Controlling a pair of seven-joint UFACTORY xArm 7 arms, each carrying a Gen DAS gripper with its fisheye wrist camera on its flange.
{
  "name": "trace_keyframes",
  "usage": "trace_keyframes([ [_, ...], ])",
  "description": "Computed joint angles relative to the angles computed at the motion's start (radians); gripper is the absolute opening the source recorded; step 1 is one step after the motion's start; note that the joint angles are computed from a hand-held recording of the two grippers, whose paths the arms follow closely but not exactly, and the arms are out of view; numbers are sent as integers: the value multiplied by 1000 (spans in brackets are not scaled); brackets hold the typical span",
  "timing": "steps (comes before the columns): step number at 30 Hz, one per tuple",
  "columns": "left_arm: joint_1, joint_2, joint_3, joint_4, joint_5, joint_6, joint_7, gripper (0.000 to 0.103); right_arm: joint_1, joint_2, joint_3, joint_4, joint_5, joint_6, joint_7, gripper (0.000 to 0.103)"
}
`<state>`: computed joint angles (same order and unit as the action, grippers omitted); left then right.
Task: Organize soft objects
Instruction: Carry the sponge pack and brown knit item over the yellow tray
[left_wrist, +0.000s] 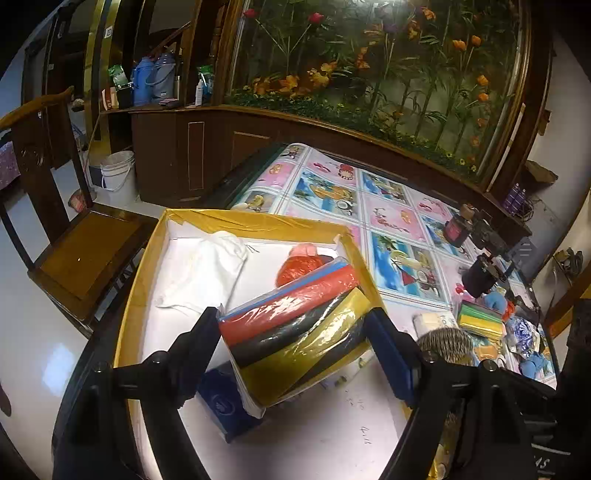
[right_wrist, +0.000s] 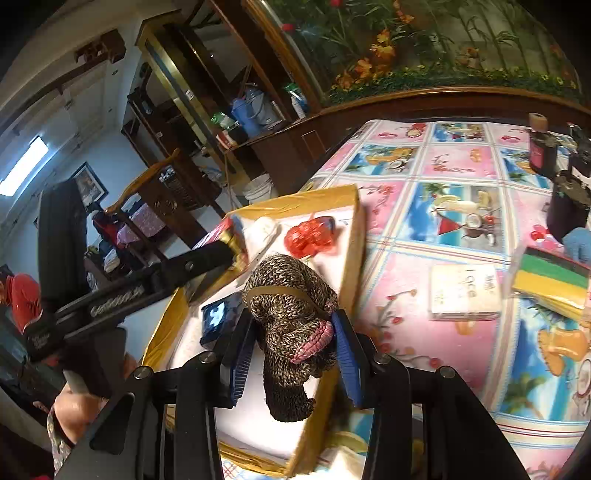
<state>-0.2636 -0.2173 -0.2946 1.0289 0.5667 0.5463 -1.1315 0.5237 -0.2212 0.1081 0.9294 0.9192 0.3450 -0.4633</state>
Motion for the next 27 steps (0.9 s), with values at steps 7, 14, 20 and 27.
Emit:
trace_keyframes([
  [7, 11, 61, 38, 66, -30, 42, 58, 80, 13, 39, 34, 25, -33, 22, 10, 46],
  [14, -10, 154, 94, 124, -97, 69, 118, 80, 11, 58, 58, 26, -101, 32, 36, 46],
  [20, -31, 185, 114, 140, -115, 73, 140, 80, 9, 68, 65, 29, -142, 36, 56, 46],
  [27, -42, 193, 125, 142, -132, 77, 157, 80, 4, 83, 71, 42, -187, 50, 89, 46],
])
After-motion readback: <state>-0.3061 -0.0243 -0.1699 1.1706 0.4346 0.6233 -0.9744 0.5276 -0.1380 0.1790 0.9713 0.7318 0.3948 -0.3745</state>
